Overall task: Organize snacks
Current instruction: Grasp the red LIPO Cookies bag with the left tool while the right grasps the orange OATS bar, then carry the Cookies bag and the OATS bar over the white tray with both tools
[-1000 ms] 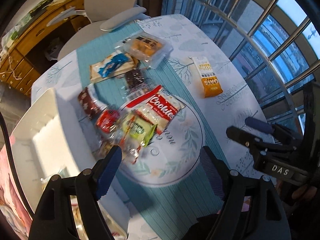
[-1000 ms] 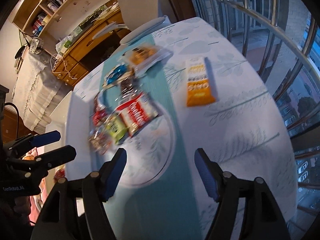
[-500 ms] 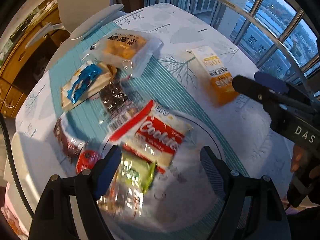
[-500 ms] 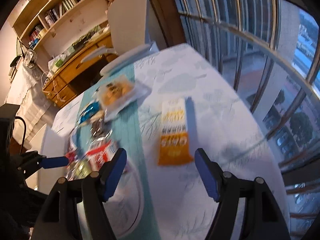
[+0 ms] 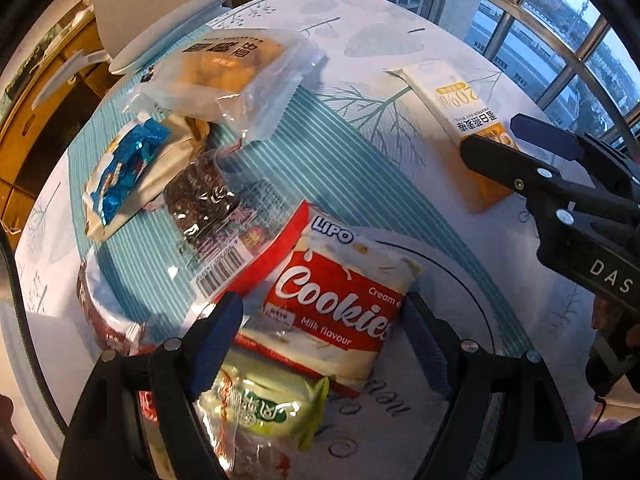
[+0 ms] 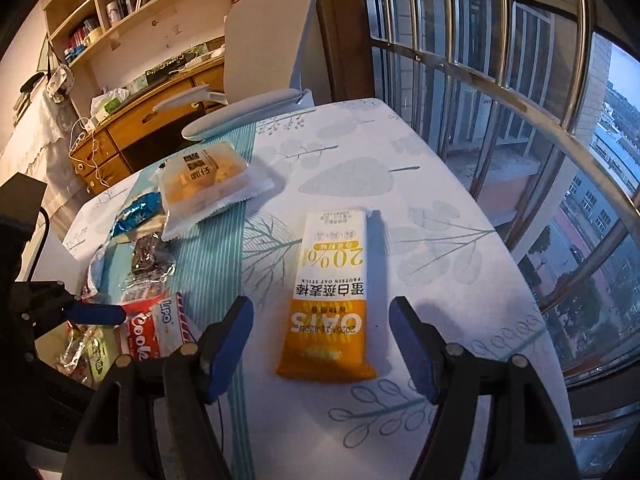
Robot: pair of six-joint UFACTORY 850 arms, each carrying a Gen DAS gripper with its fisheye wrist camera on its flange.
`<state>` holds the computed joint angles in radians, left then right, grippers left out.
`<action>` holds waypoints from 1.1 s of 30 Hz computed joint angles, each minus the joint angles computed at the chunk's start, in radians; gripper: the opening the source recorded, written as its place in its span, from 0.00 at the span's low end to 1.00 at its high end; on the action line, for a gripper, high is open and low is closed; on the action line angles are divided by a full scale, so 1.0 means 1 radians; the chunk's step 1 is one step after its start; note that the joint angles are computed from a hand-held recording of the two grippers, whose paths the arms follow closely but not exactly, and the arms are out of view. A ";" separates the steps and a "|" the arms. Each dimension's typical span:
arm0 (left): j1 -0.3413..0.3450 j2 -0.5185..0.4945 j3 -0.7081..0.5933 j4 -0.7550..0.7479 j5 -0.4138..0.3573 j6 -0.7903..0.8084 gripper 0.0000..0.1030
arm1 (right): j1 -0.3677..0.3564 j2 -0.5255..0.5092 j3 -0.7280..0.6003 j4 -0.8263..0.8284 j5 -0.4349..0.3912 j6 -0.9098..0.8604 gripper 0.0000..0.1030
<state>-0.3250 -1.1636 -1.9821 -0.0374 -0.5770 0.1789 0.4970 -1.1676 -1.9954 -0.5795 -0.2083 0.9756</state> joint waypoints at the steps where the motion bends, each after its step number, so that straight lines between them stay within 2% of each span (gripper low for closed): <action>1: 0.000 -0.002 -0.003 -0.009 0.003 0.004 0.78 | 0.000 -0.003 -0.004 -0.003 -0.002 0.002 0.69; 8: 0.005 -0.031 -0.049 -0.054 -0.006 0.025 0.77 | -0.001 -0.026 -0.036 0.049 -0.026 -0.065 0.69; 11: 0.007 -0.012 -0.015 -0.071 0.029 0.049 0.68 | -0.002 -0.032 -0.043 0.088 -0.030 -0.106 0.68; 15: 0.002 -0.005 -0.008 -0.072 0.036 0.050 0.54 | -0.002 -0.045 -0.065 0.146 -0.055 -0.172 0.58; 16: 0.001 -0.003 -0.006 -0.066 0.041 0.041 0.53 | -0.001 -0.043 -0.062 0.115 -0.053 -0.146 0.55; 21: -0.002 0.009 0.008 -0.039 0.046 -0.024 0.45 | 0.000 -0.050 -0.084 0.176 -0.082 -0.229 0.43; 27: -0.008 0.018 0.012 0.000 0.029 -0.114 0.43 | -0.011 -0.049 -0.090 0.373 -0.084 -0.422 0.40; 33: -0.010 0.073 0.080 -0.070 0.046 -0.130 0.43 | -0.011 -0.022 -0.061 0.487 -0.056 -0.547 0.39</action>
<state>-0.3345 -1.0905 -1.9026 -0.1072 -0.5315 0.0492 0.4857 -1.1892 -2.0561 -0.0923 -0.2638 0.4282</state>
